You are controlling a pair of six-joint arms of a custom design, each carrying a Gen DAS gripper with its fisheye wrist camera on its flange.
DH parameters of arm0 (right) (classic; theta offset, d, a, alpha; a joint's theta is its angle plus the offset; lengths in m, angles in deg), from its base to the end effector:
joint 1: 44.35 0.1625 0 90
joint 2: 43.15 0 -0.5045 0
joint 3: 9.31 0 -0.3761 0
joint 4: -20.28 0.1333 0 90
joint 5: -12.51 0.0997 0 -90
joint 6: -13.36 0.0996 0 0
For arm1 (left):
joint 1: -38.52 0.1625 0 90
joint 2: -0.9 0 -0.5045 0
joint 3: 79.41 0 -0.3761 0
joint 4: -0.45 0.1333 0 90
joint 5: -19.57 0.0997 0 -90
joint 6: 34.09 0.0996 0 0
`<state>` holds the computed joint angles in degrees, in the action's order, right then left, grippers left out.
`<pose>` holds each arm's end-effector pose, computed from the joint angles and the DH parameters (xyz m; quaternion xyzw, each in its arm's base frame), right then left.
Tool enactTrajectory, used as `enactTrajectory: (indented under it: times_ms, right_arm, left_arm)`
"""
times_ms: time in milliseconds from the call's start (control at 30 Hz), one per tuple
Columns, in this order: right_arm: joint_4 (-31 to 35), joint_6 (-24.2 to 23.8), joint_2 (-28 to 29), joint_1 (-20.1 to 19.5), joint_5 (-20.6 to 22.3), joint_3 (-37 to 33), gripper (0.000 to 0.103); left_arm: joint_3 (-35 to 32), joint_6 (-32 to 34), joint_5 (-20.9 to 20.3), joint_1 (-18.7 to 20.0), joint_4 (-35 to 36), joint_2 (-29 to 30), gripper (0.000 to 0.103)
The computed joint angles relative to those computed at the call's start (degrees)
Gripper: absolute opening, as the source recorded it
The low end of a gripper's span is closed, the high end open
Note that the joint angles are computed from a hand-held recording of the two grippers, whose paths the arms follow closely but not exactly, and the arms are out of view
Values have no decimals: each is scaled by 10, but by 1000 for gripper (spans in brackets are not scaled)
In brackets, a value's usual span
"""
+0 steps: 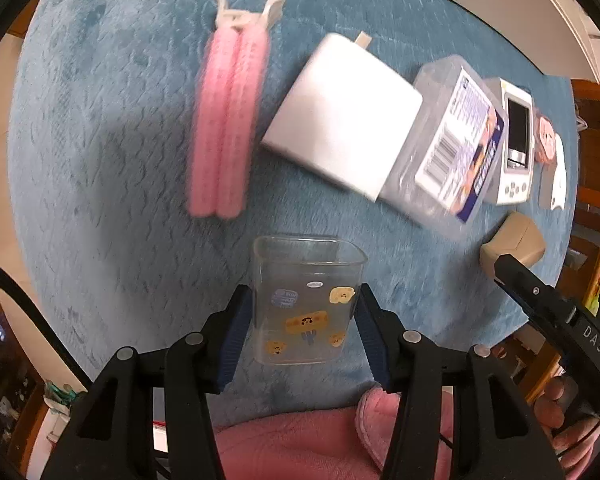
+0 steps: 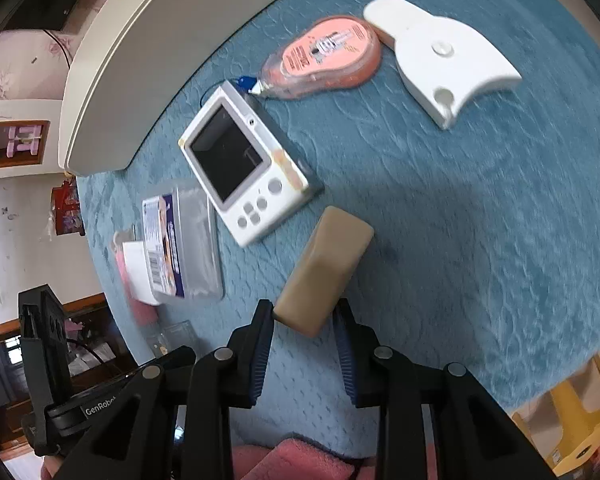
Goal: Organize rigid objects
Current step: 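Close the left gripper on the clear cup while the right closes on the beige block, then lift the clear cup and beige block and carry both over the white bin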
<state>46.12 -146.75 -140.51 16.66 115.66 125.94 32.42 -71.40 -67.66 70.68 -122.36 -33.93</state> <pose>0.0068 -0.2161 0.3008 -0.4240 -0.8700 0.2162 0.1291 -0.3505 -0.3835 -0.0566 0.1740 0.9098 0.2372 0.2927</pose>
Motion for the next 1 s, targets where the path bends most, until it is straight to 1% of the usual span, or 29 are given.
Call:
enactTrajectory:
  times_ms: [200, 300, 367, 500, 567, 667, 733, 800, 900, 967, 1000]
  right_arm:
    - [-24, 26, -5, 24, 5, 27, 30]
    - [-38, 42, -1, 42, 7, 42, 30]
    - [-47, 55, 4, 62, 12, 50, 29]
    - [-55, 93, 21, 117, 30, 53, 28]
    - [-56, 117, 36, 158, 50, 48, 28]
    - [-48, 156, 57, 220, 82, 36, 28]
    - [-44, 174, 66, 253, 93, 31, 27]
    - [-36, 182, 73, 276, 99, 23, 27]
    - [-19, 198, 92, 323, 119, 8, 26]
    - [-7, 201, 105, 349, 129, -6, 26]
    - [-4, 197, 104, 356, 129, -9, 27]
  left_arm:
    - [50, 2, -5, -12, -27, -30, 56]
    - [75, 2, -14, -13, -43, -46, 56]
    - [95, 2, -17, -14, -49, -62, 56]
    - [138, -1, -24, -21, -57, -107, 55]
    - [144, -5, -27, -26, -53, -123, 55]
    - [153, -4, -22, -24, -43, -155, 55]
    - [163, -8, -23, -26, -41, -175, 55]
    - [166, -8, -21, -23, -33, -193, 55]
    - [165, -5, -13, -20, -22, -216, 55]
    - [167, -8, -7, -23, -20, -231, 55]
    - [164, -9, -3, -23, -18, -236, 55]
